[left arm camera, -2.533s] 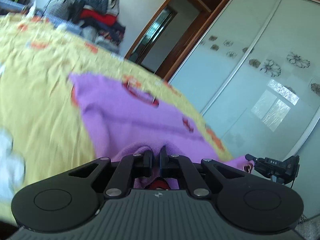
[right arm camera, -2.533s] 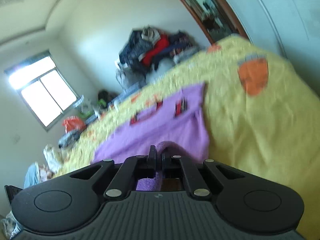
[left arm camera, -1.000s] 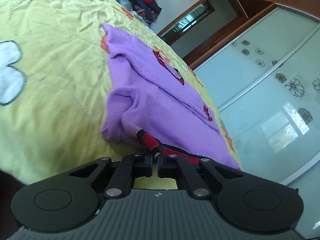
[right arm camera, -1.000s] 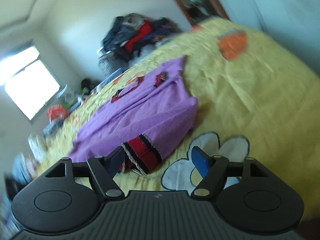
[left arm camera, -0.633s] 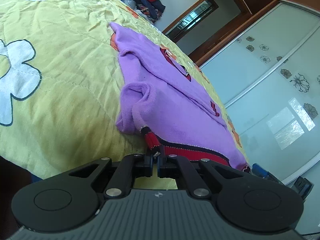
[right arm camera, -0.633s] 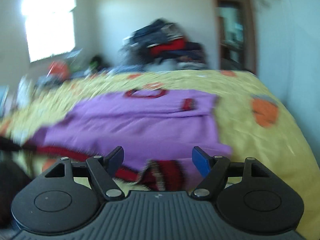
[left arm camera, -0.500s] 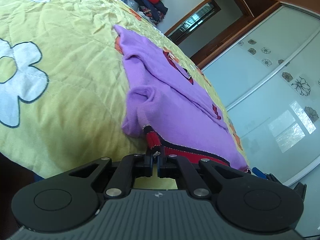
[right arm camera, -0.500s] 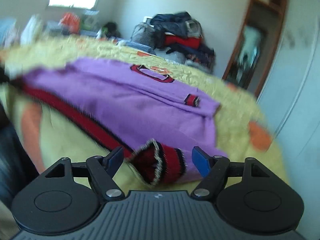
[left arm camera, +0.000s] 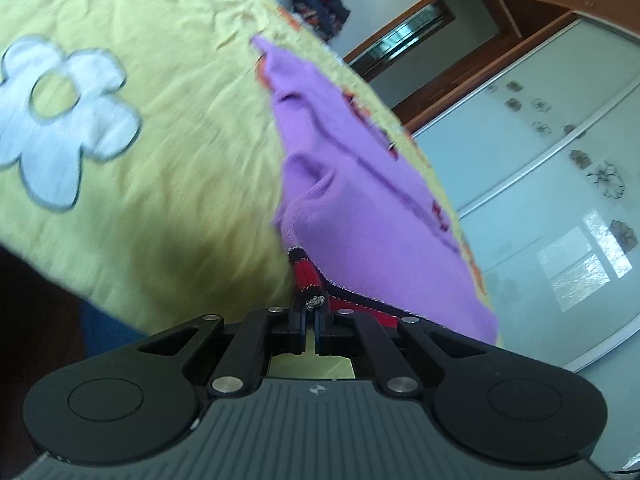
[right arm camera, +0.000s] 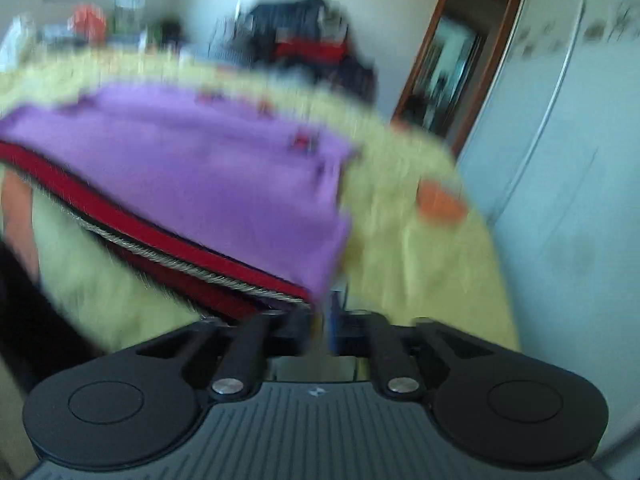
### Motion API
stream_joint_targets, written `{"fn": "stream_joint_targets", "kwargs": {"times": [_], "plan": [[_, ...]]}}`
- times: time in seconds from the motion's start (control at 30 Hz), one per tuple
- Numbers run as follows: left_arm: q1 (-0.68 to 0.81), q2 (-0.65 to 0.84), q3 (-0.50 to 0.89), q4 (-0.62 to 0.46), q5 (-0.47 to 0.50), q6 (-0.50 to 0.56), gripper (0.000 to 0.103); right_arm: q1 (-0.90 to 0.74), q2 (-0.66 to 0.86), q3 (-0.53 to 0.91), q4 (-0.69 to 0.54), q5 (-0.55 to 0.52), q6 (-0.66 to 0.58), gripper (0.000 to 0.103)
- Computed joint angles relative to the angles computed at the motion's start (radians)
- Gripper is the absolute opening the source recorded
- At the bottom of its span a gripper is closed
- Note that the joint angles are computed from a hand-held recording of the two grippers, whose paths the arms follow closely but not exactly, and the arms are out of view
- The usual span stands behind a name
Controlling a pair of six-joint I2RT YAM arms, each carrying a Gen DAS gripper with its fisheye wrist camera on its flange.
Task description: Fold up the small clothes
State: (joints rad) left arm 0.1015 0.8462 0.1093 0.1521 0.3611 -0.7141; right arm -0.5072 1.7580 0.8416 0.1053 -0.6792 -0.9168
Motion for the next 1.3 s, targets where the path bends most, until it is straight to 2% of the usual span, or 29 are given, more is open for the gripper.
{"fn": "stream_joint_targets", "kwargs": {"times": [0.03, 0.07, 0.1, 0.2, 0.23, 0.27, 0.3, 0.33, 0.4, 0.5, 0.53, 0.57, 0.6, 0.8, 1.03, 1.07, 1.1, 1.17, 1.23, 1.3], "plan": [[-0.005, -0.002, -0.003, 0.000, 0.002, 0.007, 0.003, -0.020, -0.006, 0.020, -0.051, -0.034, -0.024, 0.084], [-0.008, -0.011, -0.004, -0.006, 0.008, 0.017, 0.003, -0.043, -0.005, 0.056, -0.120, -0.079, -0.027, 0.103], [-0.017, -0.016, -0.003, -0.011, -0.003, 0.021, 0.003, -0.071, 0.005, 0.098, -0.186, -0.139, -0.008, 0.103], [-0.014, -0.020, -0.017, 0.008, 0.002, 0.015, 0.003, -0.116, 0.157, 0.383, -0.621, -0.300, 0.019, 0.102], [-0.025, -0.013, -0.020, 0.017, -0.010, 0.007, 0.003, -0.115, 0.220, 0.469, -0.736, -0.327, 0.050, 0.098], [-0.028, -0.014, -0.022, 0.018, -0.013, 0.002, 0.003, -0.108, 0.264, 0.525, -0.799, -0.331, 0.096, 0.082], [-0.026, -0.020, -0.025, 0.018, -0.009, -0.003, 0.003, -0.099, 0.301, 0.564, -0.839, -0.326, 0.138, 0.071], [-0.023, -0.024, -0.027, 0.018, -0.004, -0.006, 0.003, -0.089, 0.327, 0.585, -0.846, -0.318, 0.195, 0.058], [-0.016, -0.035, -0.025, 0.004, 0.002, -0.004, 0.003, -0.080, 0.368, 0.609, -0.839, -0.316, 0.277, 0.057], [0.002, -0.016, -0.025, 0.025, 0.022, -0.010, 0.003, -0.069, 0.357, 0.574, -0.760, -0.320, 0.326, 0.054], [0.000, -0.012, -0.024, 0.028, 0.019, -0.010, 0.003, -0.062, 0.350, 0.566, -0.754, -0.313, 0.327, 0.046], [-0.005, -0.005, -0.024, 0.035, 0.015, -0.009, 0.003, -0.053, 0.368, 0.590, -0.804, -0.314, 0.294, 0.027], [-0.009, 0.005, -0.023, 0.045, 0.012, -0.011, 0.003, -0.055, 0.378, 0.596, -0.835, -0.317, 0.268, 0.023], [-0.010, 0.021, -0.011, 0.041, 0.013, -0.003, 0.003, -0.067, 0.399, 0.587, -0.835, -0.369, 0.265, 0.023], [0.026, 0.072, -0.042, 0.154, 0.066, -0.035, 0.005, -0.063, 0.406, 0.606, -0.855, -0.362, 0.297, 0.023], [0.035, 0.073, -0.037, 0.139, 0.073, -0.041, 0.024, -0.068, 0.420, 0.616, -0.869, -0.377, 0.298, 0.023], [0.042, 0.061, -0.035, 0.119, 0.074, -0.043, 0.055, -0.071, 0.439, 0.637, -0.893, -0.389, 0.290, 0.022], [0.061, 0.012, -0.053, 0.111, 0.064, -0.065, 0.087, -0.073, 0.456, 0.661, -0.924, -0.394, 0.273, 0.022], [0.114, 0.019, -0.063, 0.143, 0.128, -0.074, 0.073, -0.071, 0.450, 0.657, -0.919, -0.389, 0.266, 0.022], [0.133, 0.026, -0.059, 0.140, 0.147, -0.069, 0.054, -0.068, 0.445, 0.654, -0.916, -0.384, 0.262, 0.022]]}}
